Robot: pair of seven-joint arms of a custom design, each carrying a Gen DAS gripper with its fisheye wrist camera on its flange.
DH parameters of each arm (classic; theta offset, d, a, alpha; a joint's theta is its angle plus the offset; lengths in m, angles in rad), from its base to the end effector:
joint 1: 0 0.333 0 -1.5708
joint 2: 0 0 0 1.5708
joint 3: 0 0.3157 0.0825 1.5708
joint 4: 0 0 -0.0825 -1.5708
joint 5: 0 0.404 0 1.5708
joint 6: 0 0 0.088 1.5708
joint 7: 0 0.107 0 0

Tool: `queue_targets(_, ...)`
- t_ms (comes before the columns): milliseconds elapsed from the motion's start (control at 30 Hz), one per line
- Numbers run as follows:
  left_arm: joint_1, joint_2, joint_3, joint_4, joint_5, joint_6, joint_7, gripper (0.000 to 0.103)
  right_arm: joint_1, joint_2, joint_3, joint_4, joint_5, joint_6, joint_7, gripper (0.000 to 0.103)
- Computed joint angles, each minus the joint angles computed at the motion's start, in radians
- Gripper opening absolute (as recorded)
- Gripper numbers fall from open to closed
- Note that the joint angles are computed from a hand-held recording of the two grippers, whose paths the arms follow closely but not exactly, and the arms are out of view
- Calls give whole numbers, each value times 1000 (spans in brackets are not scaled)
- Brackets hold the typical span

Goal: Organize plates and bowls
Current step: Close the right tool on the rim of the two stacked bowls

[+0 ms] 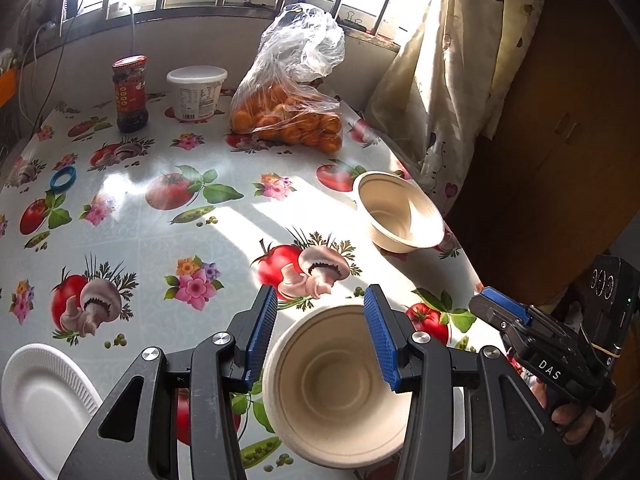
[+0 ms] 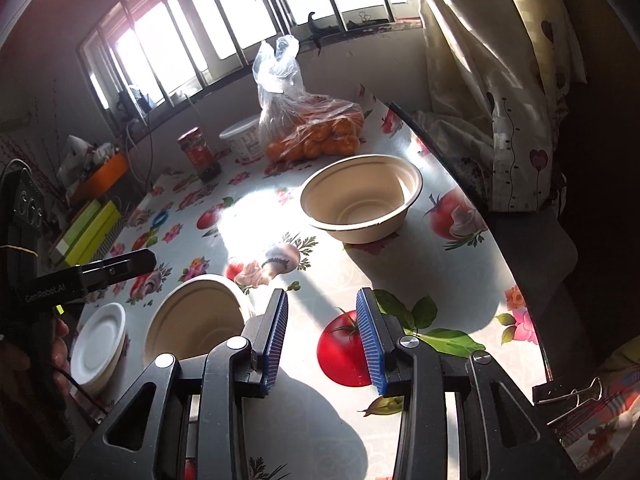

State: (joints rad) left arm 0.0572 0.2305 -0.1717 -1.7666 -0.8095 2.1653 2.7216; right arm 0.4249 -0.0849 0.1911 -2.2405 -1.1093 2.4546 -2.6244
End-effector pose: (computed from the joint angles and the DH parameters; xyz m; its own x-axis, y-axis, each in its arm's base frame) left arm 0.6571 -0.0966 0.4531 -0.7795 -0.5587 0.2832 -0.5918 0.5086 -0.6254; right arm 0.4511 0.3208 0.4230 -0.4871 -0.8177 -0.3068 -0.4761 0.5431 -0.6917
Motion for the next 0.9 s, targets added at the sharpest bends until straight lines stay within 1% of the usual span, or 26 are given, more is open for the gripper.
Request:
queue_targets(67,-2,23,-5,36,2,-38,-19,46,-7,-17,-6,-17,-1,2,16,35)
queue_targets(100,-5,30,-7,46,5,-40,-25,46,-13,-25,-8,-27,-6,9,27,35)
queue_targets(200,-16,38,-16,55,15,-20,-36,46,-27,-40,-8,-42,-11,20,38,35)
queue_targets(400,-22,49,-21,60,30,-15,-41,46,-44,-26,-10,-53,-17,109,39,35)
queue_targets(467,-22,53,-21,62,39,-19,-47,46,-50,-11,-16,-52,-40,168,61,35)
queue_targets(600,-18,50,-19,50,47,-8,-37,46,-62,51,-34,-29,-158,352,176,35)
queue_targets(633,-16,50,-19,48,48,-5,-33,46,-64,72,-42,-17,-202,401,221,35)
queue_targets(700,-15,50,-17,42,53,1,-36,46,-62,106,-59,11,-330,474,360,35)
queue_targets(733,-14,51,-16,43,55,-1,-36,46,-58,118,-65,24,-362,489,395,35)
queue_targets(767,-13,51,-16,41,57,-1,-38,46,-54,130,-69,35,-360,497,391,35)
queue_targets(833,-8,50,-16,36,53,-3,-31,46,-42,146,-73,47,-295,493,312,35)
queue_targets(900,-3,44,-14,23,47,10,-21,46,-31,158,-80,58,-273,497,287,35)
